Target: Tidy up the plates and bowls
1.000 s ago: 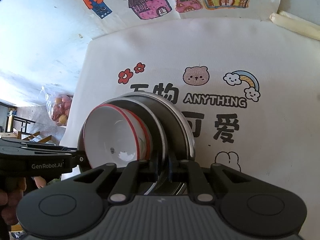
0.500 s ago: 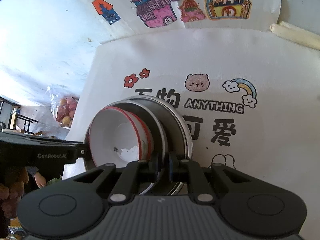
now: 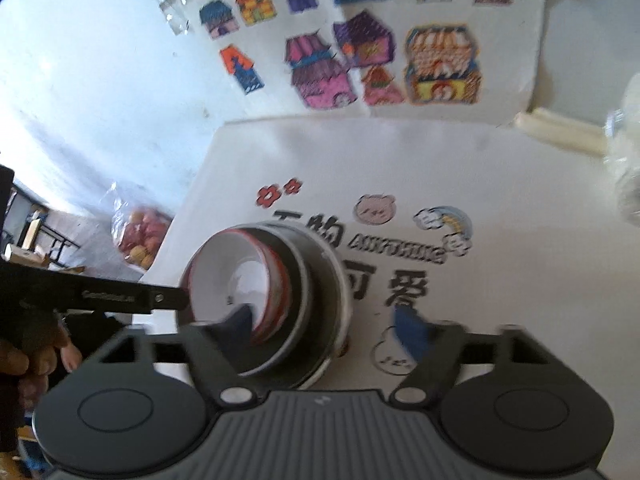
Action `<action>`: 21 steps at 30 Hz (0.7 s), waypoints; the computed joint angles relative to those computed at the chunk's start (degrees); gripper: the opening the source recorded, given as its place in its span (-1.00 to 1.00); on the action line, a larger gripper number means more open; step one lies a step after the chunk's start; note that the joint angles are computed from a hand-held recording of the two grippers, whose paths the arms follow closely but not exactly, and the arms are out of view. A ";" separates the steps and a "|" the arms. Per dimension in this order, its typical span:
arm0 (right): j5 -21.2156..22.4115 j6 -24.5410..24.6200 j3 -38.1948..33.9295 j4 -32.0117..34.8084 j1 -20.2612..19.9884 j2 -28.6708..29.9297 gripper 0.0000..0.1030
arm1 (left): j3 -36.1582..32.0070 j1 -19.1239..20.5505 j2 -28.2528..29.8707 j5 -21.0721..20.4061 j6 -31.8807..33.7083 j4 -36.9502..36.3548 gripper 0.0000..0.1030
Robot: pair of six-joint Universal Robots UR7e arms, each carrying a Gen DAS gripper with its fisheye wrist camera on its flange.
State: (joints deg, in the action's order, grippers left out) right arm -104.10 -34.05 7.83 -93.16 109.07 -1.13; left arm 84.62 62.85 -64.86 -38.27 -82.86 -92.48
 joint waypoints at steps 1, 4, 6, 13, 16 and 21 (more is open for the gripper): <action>0.13 -0.21 3.60 -2.51 -0.07 -1.89 0.73 | -0.20 -0.46 0.18 0.37 -0.88 1.00 0.30; 0.04 0.55 11.43 -8.50 -0.20 -6.07 0.91 | -0.37 -1.87 0.42 1.50 -1.77 2.44 0.42; 0.68 0.93 16.54 -12.34 -0.33 -8.86 0.99 | 0.02 -2.77 0.23 2.47 -0.66 2.00 0.46; 0.25 0.69 33.48 -28.82 0.33 -17.39 0.99 | 4.60 -5.25 -2.33 6.06 7.03 -5.45 0.85; -0.50 1.36 43.59 -40.99 0.91 -22.18 1.00 | 8.73 -6.77 -4.81 7.74 12.60 -11.24 0.91; -4.71 5.76 60.56 -60.57 2.60 -29.84 1.00 | 16.09 -9.39 -9.52 8.27 25.25 -21.43 0.98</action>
